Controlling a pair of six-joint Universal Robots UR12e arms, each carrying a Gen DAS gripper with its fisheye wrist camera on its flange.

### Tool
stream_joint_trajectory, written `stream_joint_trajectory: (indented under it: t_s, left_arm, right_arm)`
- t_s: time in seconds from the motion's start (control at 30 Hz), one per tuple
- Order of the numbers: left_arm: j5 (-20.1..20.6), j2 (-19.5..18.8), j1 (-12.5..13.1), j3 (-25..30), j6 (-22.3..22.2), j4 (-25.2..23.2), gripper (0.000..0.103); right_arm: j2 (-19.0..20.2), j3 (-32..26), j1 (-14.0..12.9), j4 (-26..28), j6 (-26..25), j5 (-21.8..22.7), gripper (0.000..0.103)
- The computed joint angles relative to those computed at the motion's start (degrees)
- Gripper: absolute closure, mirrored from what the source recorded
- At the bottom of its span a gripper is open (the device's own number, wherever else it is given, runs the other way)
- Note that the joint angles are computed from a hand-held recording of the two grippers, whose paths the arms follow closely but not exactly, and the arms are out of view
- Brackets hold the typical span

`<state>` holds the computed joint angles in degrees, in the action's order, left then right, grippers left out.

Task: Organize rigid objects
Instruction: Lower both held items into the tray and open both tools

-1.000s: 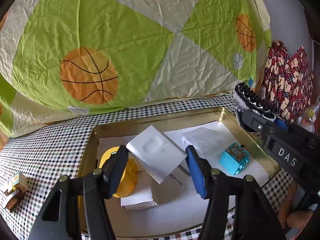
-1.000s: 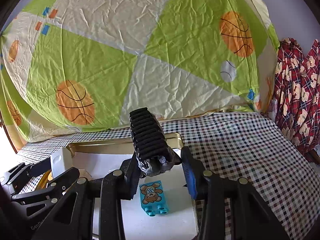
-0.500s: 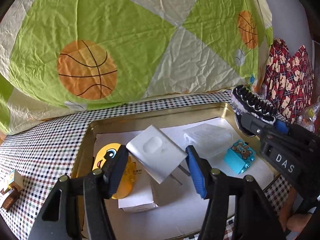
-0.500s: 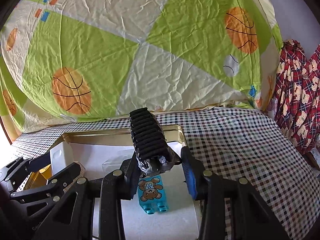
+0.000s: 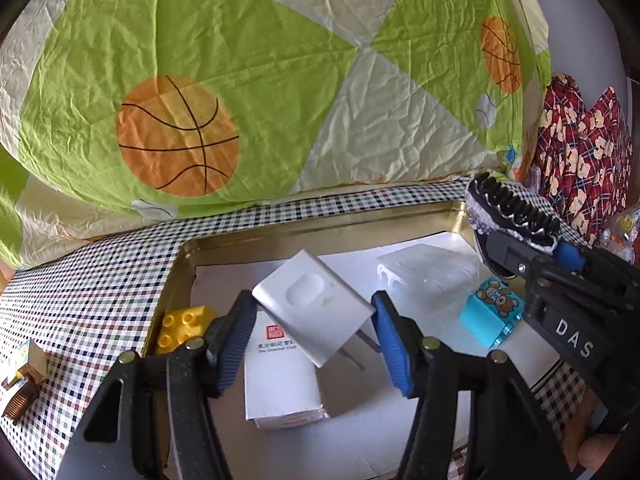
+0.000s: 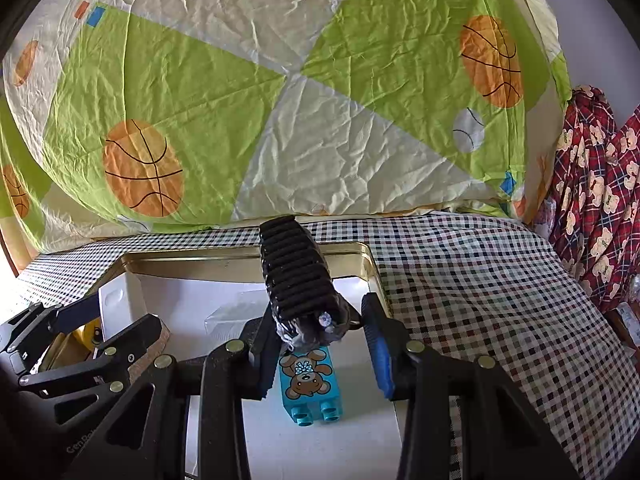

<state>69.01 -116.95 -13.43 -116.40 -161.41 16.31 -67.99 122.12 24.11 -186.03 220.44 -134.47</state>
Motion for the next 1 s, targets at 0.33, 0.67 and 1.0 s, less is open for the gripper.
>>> stream_joint_trajectory:
  t_s: [0.33,0.67,1.0]
  left_arm:
    - [0.07,-0.02,-0.03,0.61,0.49,-2.95,0.044]
    - [1.52,0.09,-0.67,1.17,1.87,-5.98,0.044]
    - [1.88,0.18,-0.76,1.35,3.01,-7.33,0.044]
  right_arm:
    - [-0.42,-0.41,-0.7,3.03,0.97,2.63,0.061]
    - [-0.6,-0.99,-1.03,5.32,0.63,4.87,0.061]
    - [-0.71,-1.6,-1.34,7.71,0.58,6.3,0.061]
